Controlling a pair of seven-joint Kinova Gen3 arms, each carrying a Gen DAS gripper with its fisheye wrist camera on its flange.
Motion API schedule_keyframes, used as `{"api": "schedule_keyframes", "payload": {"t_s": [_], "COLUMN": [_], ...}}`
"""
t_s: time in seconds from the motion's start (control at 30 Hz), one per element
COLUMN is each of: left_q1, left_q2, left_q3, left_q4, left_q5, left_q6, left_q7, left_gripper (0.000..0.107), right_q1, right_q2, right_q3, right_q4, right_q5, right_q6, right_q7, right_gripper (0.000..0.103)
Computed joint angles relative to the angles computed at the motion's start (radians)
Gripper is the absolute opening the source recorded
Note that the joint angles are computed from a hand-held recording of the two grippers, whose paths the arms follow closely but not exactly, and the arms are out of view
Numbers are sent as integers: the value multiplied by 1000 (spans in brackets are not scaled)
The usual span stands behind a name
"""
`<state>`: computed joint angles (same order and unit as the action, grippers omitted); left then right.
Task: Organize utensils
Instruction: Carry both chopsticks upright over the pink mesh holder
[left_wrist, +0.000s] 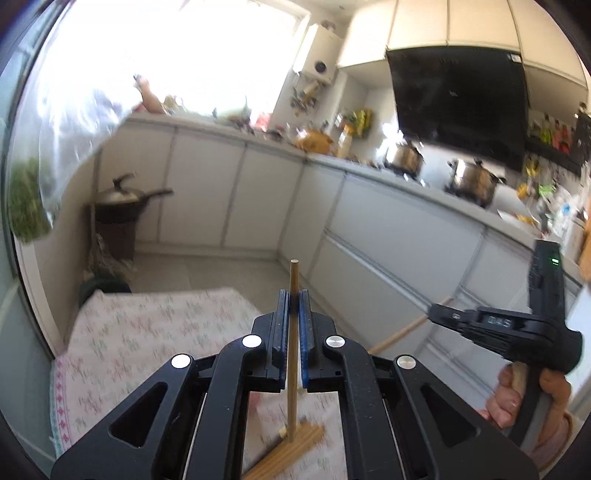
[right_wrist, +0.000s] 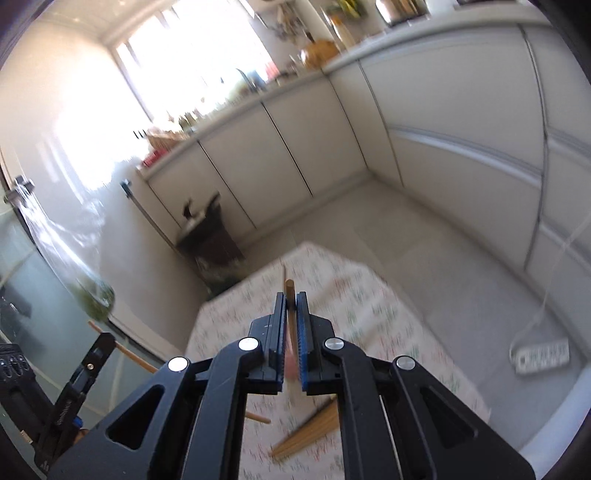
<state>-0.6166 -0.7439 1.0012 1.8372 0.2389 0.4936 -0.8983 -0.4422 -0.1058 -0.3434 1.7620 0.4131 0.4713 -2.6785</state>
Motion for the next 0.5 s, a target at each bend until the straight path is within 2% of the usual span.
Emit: {"api": "schedule_keyframes", "payload": {"t_s": [0.2, 0.4, 0.5], "left_q1": [-150, -284, -323], "left_q2": [-13, -24, 27], "left_q3": [37, 107, 158], "left_q4": [-43, -38, -16], "left_q5": [3, 27, 69], "left_q6": [-38, -61, -85], "left_q7": [14, 7, -12], "left_gripper": [4, 4, 6], "right_q1": [-24, -115, -136], "right_q2": [69, 160, 200], "right_q3": [42, 91, 115], "right_q4": [-111, -200, -231], "right_q5": [-38, 48, 9], "right_q6": [3, 38, 39], "right_q7": [87, 72, 119], "right_gripper": [6, 6, 6]}}
